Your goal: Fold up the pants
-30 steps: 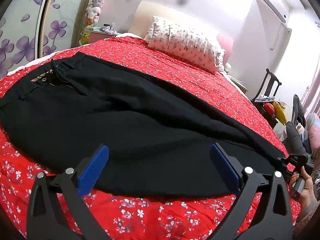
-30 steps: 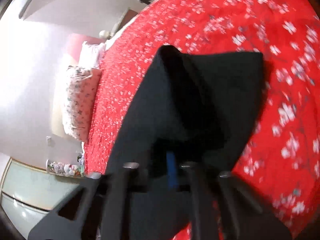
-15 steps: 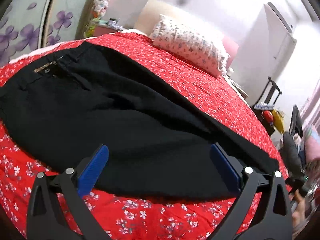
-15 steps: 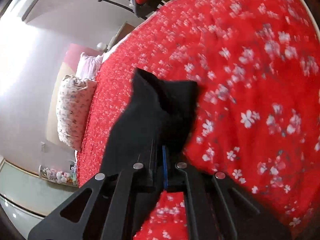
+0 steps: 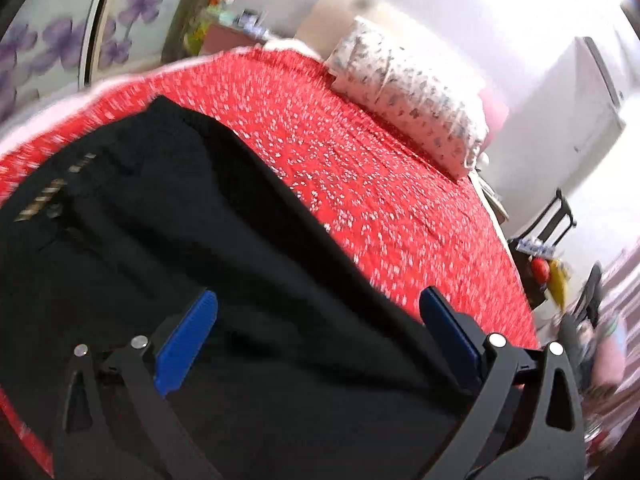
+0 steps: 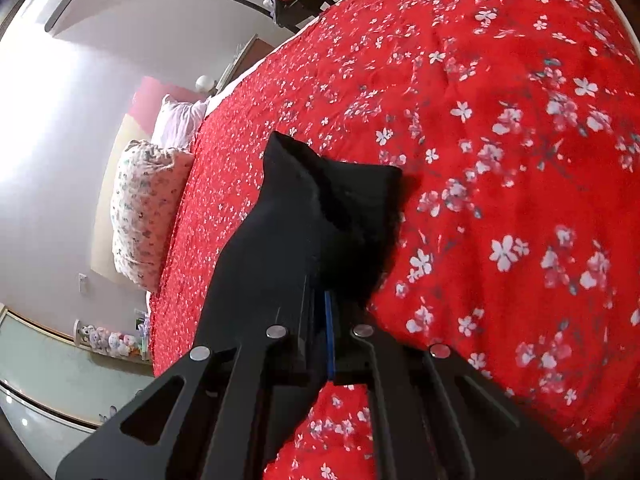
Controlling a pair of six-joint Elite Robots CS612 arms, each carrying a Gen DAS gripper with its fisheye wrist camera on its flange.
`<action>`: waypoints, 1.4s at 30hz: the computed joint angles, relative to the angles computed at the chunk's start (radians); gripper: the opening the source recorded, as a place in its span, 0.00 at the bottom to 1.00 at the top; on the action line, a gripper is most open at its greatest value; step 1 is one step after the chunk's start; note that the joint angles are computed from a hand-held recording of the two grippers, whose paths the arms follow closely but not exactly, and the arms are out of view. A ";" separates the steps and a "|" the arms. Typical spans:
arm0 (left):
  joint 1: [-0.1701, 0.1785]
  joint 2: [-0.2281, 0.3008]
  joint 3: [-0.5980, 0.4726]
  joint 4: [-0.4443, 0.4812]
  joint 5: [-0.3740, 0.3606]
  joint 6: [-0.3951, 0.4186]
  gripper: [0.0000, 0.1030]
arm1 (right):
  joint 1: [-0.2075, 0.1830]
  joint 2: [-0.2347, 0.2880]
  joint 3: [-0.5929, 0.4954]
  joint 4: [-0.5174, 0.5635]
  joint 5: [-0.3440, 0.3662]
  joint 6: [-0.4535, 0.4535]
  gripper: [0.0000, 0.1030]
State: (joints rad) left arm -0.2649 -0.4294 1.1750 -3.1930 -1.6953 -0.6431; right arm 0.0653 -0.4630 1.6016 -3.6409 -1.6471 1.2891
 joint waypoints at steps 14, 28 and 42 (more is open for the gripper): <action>0.028 0.270 -0.553 0.472 0.002 -0.266 0.70 | 0.003 -0.014 -0.025 0.090 -0.009 -0.143 0.04; 0.012 0.143 -0.300 0.237 0.138 -0.177 0.06 | 0.002 -0.011 -0.032 0.051 -0.015 -0.163 0.04; -0.071 -0.113 0.424 -0.501 0.375 -0.006 0.06 | 0.003 -0.011 -0.025 0.026 -0.108 -0.231 0.04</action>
